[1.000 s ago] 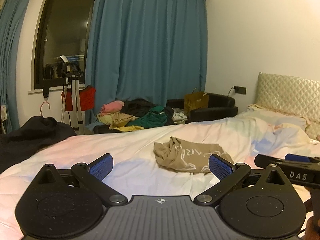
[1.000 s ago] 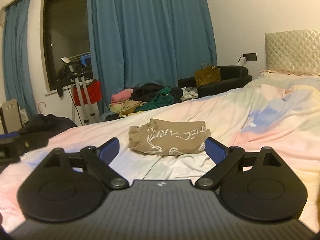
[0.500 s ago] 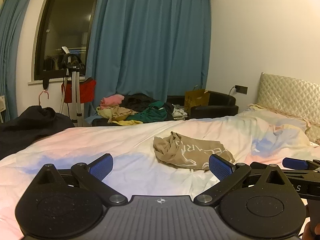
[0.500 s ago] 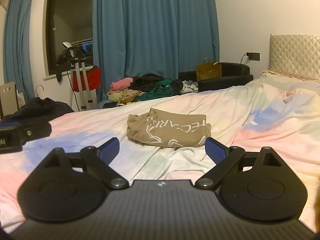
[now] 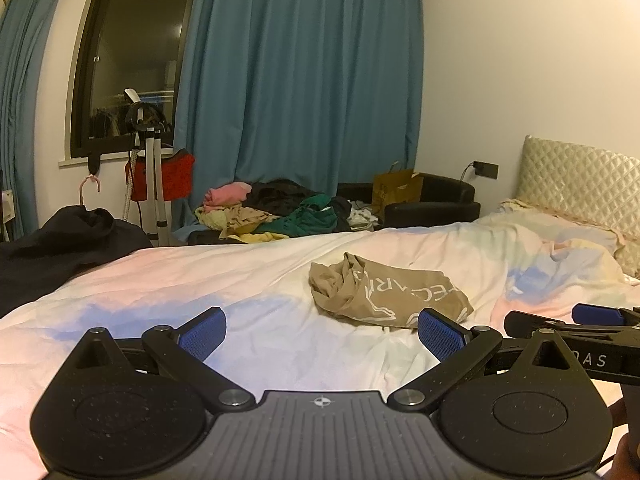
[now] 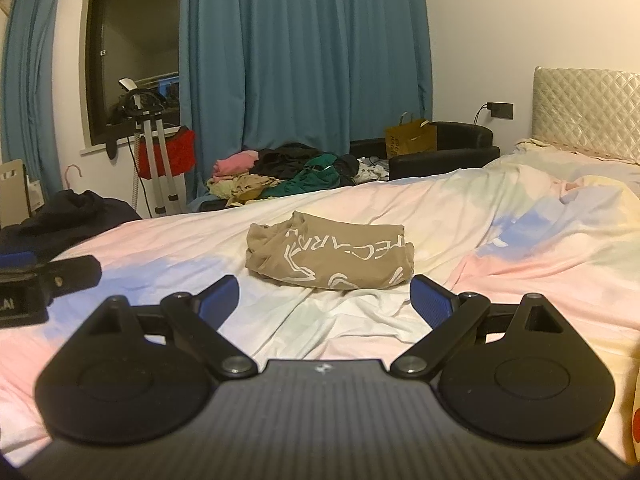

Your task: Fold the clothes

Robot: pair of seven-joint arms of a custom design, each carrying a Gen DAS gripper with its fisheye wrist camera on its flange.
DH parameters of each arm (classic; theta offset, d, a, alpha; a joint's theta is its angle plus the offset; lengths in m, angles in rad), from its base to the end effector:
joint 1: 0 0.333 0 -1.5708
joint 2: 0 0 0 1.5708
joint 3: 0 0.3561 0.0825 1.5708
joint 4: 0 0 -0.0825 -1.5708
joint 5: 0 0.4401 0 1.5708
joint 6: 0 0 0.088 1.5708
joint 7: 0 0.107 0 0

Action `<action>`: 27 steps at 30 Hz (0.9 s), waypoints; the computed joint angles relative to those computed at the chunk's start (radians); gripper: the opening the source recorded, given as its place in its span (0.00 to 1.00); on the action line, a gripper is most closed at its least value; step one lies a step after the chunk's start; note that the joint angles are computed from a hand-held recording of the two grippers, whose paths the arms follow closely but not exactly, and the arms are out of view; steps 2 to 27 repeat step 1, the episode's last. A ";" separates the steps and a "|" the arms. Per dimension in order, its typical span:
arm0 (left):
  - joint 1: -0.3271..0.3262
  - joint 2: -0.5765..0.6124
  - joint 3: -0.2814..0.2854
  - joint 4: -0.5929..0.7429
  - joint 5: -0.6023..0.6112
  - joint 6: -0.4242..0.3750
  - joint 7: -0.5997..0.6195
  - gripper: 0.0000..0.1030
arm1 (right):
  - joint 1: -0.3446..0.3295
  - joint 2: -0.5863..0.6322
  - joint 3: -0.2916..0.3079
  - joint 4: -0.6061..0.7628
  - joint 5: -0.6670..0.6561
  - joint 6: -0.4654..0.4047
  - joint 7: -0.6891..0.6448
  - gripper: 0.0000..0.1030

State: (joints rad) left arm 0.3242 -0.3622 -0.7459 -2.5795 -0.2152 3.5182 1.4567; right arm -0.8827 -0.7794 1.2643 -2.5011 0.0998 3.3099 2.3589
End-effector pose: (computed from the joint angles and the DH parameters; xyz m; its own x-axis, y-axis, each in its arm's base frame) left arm 0.4515 -0.2025 0.5071 -0.2046 -0.9785 0.0261 -0.3279 0.0434 -0.9437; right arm 0.4628 0.2569 0.4864 -0.1022 -0.9911 -0.0849 -0.3182 0.1134 -0.9412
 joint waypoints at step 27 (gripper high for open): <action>0.001 -0.001 -0.002 0.000 -0.002 -0.002 0.001 1.00 | 0.000 0.002 0.000 0.000 -0.001 0.000 -0.001 0.91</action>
